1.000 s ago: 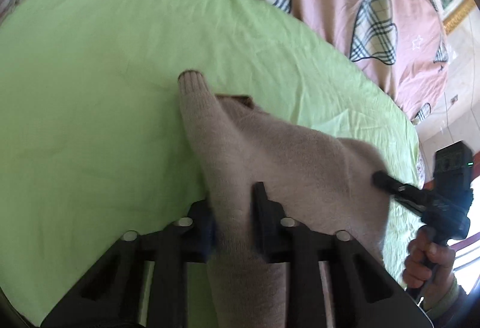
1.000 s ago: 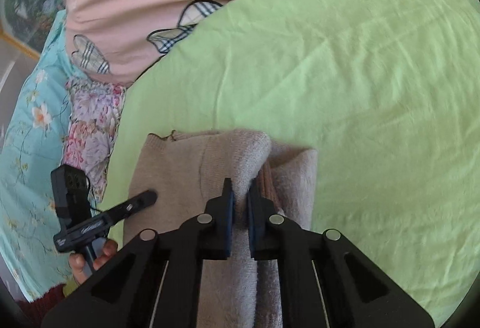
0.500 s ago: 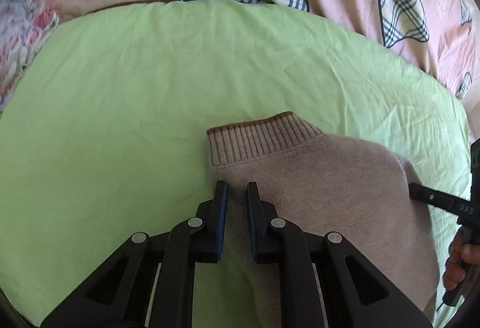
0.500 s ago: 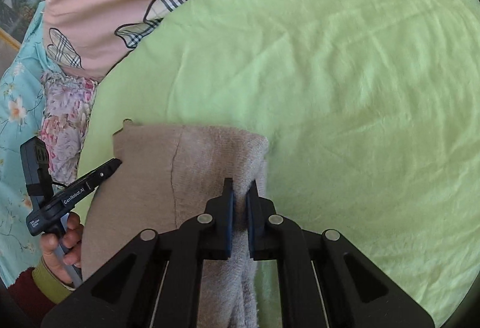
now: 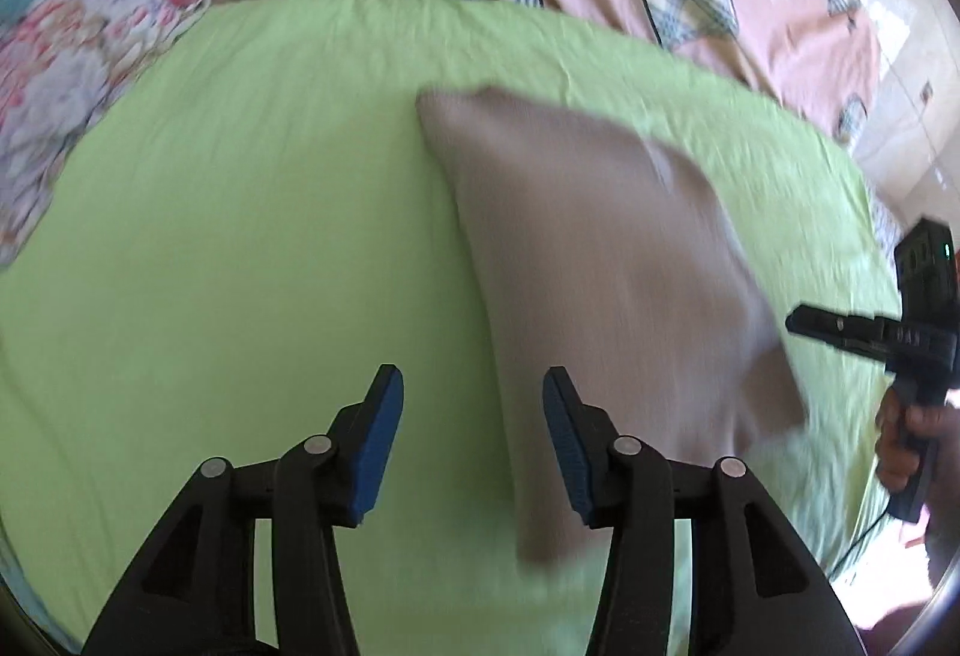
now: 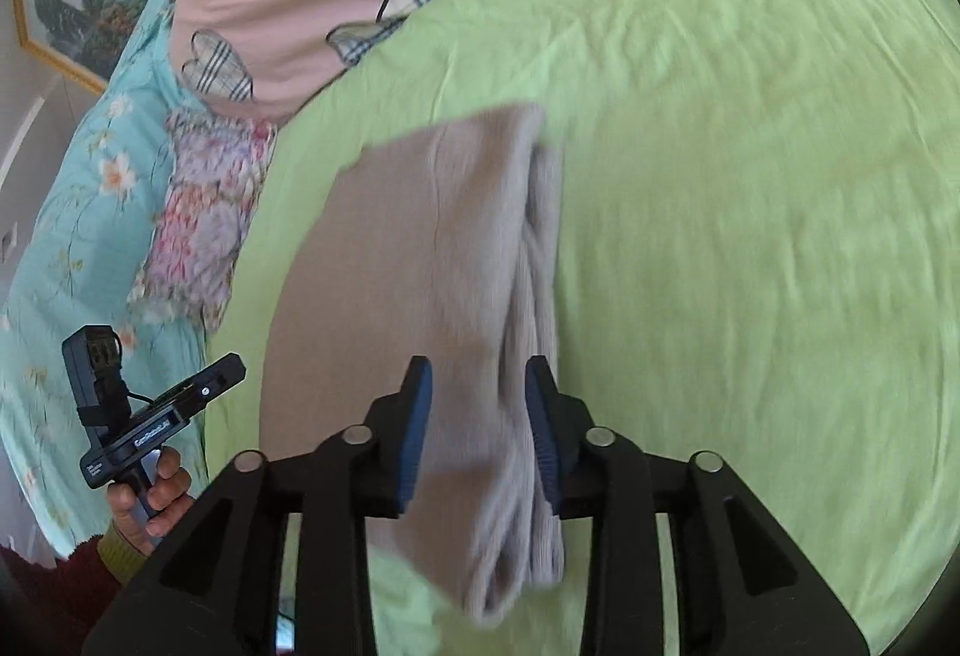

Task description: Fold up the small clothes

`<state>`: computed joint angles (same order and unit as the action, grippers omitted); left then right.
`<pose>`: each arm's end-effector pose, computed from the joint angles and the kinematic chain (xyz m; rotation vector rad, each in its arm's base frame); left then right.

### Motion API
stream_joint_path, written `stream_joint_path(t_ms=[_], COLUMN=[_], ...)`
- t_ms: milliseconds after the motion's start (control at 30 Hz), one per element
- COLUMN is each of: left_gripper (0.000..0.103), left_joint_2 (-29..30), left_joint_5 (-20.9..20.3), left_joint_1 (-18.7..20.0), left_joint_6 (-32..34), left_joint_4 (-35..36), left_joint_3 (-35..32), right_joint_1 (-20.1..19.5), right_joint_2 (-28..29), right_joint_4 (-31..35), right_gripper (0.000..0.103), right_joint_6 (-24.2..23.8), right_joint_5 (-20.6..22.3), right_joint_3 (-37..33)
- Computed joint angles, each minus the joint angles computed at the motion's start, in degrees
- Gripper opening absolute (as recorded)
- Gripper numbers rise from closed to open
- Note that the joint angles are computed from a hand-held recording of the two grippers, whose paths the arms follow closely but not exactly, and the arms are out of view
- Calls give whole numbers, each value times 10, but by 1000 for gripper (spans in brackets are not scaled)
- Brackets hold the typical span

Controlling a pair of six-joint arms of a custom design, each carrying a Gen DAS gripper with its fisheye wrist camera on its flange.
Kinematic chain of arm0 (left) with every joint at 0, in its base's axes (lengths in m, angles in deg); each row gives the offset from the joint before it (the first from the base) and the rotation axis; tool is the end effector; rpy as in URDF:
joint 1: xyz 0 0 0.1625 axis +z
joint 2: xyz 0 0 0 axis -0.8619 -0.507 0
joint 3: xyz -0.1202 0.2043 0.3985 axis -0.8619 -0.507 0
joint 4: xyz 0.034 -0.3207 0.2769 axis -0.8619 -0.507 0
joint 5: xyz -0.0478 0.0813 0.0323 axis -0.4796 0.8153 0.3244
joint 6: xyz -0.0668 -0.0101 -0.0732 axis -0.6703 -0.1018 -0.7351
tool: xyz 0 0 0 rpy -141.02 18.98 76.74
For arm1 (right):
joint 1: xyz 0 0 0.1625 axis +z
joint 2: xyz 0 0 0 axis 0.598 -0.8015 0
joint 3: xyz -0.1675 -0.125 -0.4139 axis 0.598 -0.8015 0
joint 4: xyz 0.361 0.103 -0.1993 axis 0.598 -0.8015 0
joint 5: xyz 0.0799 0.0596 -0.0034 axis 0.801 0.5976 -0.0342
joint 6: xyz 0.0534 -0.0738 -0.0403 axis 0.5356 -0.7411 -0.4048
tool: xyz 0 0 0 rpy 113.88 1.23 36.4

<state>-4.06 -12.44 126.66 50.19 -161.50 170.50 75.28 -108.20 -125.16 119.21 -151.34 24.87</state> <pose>-0.0993 -0.6929 0.3141 0.8472 2.5318 -0.3569 0.2965 -0.5394 0.1010 -0.4203 -2.5745 1.0213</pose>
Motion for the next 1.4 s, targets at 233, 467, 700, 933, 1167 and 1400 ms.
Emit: stream_joint_path(t_ms=[233, 467, 700, 933, 1167, 1400], left_gripper=[49, 50, 38, 35, 35, 35], left_joint_2=[-55, -46, -31, -15, -33, 0], left_joint_5=[37, 24, 5, 6, -14, -86], left_joint_1=[-5, 6, 11, 4, -5, -20], left_joint_6=[23, 51, -3, -33, -37, 14], left_joint_4=[-65, -94, -60, -25, 3, -47], left_joint_3=[123, 131, 101, 91, 66, 33], right_joint_1=[4, 9, 29, 17, 33, 56], right_joint_2=[19, 31, 20, 9, -11, 34], right_joint_4=[-5, 33, 66, 125, 176, 103], right_gripper=[36, 27, 8, 7, 13, 14], right_joint_6=[30, 0, -11, 5, 66, -74], right_joint_5=[23, 12, -8, -45, -81, -113], right_joint_3=[26, -4, -14, 1, 3, -81])
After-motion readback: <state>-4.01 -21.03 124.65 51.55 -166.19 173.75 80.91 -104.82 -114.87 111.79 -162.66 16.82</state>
